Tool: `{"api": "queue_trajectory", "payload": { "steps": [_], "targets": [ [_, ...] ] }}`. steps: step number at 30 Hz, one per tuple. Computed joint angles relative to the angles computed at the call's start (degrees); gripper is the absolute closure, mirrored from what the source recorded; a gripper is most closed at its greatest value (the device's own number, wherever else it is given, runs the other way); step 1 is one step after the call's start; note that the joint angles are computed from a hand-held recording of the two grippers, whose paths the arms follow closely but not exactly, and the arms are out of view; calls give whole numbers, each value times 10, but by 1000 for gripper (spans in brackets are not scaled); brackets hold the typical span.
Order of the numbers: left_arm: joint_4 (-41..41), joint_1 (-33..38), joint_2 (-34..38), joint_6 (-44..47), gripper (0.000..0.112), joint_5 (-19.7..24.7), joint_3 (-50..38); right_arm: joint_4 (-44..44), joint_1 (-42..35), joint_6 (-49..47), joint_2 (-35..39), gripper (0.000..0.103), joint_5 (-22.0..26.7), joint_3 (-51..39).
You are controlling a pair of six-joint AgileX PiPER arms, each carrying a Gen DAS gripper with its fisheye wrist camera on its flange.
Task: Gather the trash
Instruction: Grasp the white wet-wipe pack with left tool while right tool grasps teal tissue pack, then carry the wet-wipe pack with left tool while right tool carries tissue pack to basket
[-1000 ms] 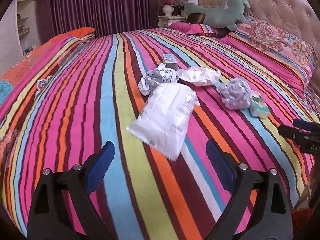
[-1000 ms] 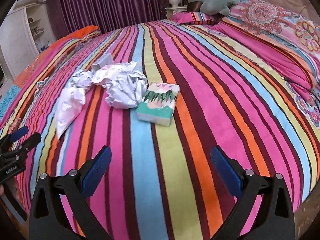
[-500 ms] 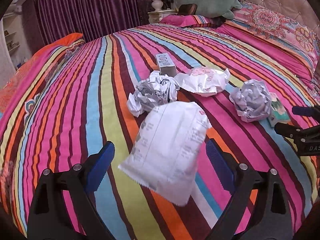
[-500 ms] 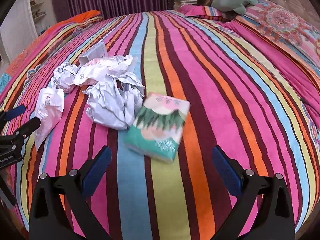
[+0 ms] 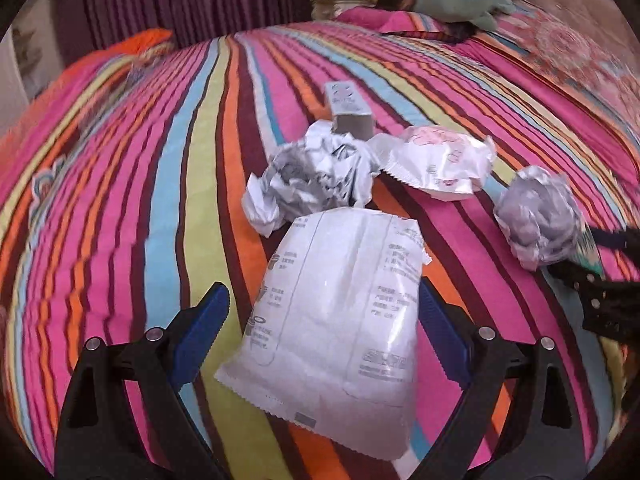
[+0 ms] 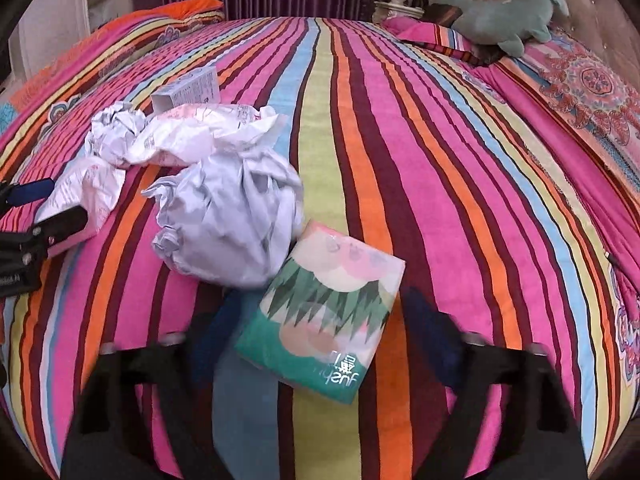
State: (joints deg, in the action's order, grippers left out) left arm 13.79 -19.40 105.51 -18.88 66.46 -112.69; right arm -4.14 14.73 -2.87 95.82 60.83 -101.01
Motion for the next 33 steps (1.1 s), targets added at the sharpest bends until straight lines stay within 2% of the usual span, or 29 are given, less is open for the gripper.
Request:
{"api": "queue_trajectory", "payload": {
  "steps": [1,2,3,6,15,22,29,33],
  "targets": [
    [6,-2,0,-7,24,-2,3,-1,0,1,0,39,-1,1],
    [-2,-2,3,-1,36,3,1,-4,2,3,-7,40,-6,9],
    [-14,1,5,6,42,6,-1,-6,3,4,-6,41,-8,10],
    [-1,-8,-12,-6,44,-6,25,-3,5,2,-24,42,-16,33],
    [24,-33,-150,-85,44,-60,197,42,-11,18,-109,43,-29,125],
    [55,-89,-253,-166,44,-63,305,95,-14,19,-188,51,-23,186],
    [81,-156,-325,-246,44,-37,373,116,-8,29,-232,52,-7,218],
    [115,-215,-363,-302,44,3,384,119,3,45,-276,52,5,235]
  ]
}}
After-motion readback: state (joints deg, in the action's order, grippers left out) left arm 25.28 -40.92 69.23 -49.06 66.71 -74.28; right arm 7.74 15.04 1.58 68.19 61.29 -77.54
